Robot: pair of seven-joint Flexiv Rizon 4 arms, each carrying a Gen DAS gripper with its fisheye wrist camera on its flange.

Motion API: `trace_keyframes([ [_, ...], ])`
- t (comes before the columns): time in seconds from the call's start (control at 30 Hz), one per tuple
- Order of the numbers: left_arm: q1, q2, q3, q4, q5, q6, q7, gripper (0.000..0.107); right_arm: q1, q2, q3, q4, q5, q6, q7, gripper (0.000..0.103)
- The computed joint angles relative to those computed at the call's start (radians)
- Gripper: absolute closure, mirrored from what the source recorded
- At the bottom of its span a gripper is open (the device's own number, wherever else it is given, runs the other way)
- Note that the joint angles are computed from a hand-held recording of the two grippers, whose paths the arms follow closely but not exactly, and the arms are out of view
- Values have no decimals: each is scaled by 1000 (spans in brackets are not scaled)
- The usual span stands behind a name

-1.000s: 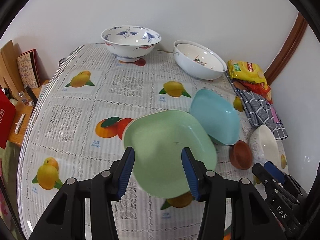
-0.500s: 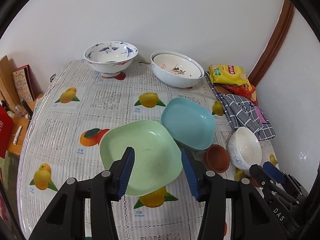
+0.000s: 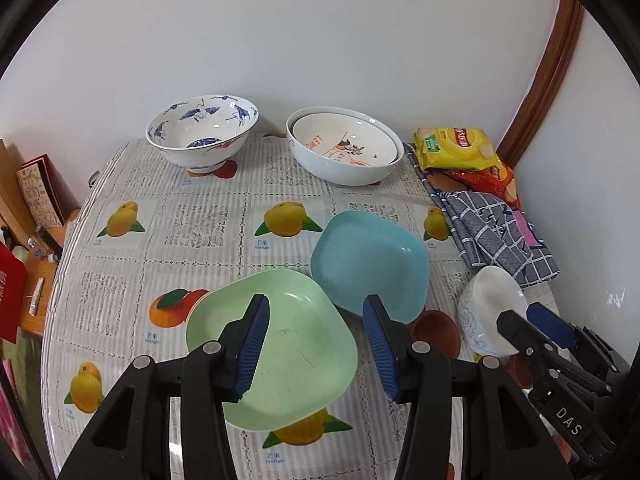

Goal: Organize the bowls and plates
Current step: 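Move the left tool to the teal plate's rim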

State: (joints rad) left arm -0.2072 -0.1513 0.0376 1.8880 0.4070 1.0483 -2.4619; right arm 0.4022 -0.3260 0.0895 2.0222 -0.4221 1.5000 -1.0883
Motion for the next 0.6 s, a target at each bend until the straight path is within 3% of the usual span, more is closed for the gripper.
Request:
trace_keyframes([
  [0.6, 24, -198, 44, -113, -110, 11, 133, 60, 24, -243, -11, -256, 27, -95, -47, 53],
])
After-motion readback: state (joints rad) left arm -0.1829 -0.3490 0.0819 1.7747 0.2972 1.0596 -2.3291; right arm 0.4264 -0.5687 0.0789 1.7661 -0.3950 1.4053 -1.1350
